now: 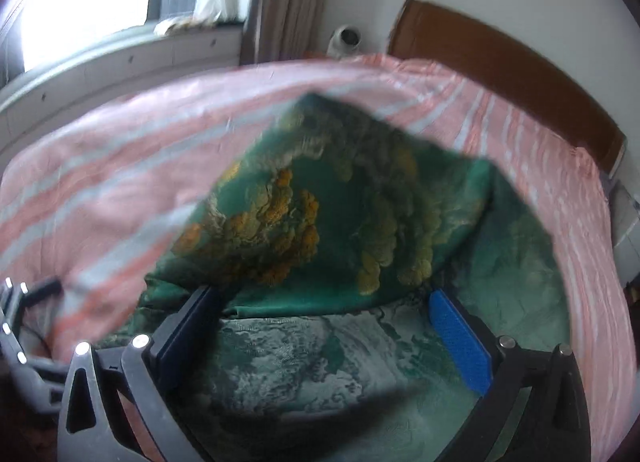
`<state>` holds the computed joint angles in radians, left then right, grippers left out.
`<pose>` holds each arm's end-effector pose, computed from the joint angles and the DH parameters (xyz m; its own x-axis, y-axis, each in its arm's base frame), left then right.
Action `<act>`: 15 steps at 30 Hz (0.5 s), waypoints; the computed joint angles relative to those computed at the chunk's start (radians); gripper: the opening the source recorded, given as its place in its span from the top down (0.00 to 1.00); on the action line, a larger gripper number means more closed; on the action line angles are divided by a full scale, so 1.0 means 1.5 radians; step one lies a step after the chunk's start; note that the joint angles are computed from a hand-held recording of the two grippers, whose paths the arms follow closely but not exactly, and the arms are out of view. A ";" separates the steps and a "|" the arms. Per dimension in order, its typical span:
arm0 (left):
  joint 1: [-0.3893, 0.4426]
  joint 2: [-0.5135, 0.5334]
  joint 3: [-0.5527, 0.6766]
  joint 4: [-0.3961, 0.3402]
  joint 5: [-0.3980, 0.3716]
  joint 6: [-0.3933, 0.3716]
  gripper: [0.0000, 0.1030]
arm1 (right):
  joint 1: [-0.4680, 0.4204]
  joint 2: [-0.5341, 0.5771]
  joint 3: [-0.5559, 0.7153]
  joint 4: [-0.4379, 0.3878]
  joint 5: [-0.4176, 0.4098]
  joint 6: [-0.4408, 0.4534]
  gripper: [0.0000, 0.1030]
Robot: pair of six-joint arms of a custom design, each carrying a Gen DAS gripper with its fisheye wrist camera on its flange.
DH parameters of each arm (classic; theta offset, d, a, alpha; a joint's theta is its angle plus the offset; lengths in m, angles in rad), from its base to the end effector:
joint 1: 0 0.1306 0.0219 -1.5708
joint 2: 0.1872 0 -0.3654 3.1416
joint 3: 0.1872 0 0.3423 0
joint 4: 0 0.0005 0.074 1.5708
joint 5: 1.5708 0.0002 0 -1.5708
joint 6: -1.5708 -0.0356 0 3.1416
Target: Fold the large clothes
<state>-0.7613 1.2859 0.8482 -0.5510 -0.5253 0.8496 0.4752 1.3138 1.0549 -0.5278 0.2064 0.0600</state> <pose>0.2681 -0.2315 0.2615 -0.6976 -0.2327 -0.6776 -0.1918 0.9719 -0.1363 0.3628 0.1779 0.3303 -0.6093 -0.3795 -0.6962 -0.3563 0.9154 -0.1872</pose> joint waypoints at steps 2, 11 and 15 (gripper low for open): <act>0.014 -0.053 -0.042 0.056 0.048 0.000 0.01 | -0.009 -0.062 -0.019 -0.009 -0.033 -0.038 0.01; 0.173 -0.054 0.068 0.183 0.561 -0.100 0.01 | -0.283 -0.399 -0.187 -0.184 -0.245 -0.021 0.01; 0.198 0.135 0.276 -0.004 0.687 -0.188 0.01 | -0.442 -0.393 -0.208 -0.217 -0.364 -0.034 0.01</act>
<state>-0.4649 1.4891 1.2616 -0.5566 0.5055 0.5674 -0.1884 0.7241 0.7428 -0.8531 -0.3392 0.0085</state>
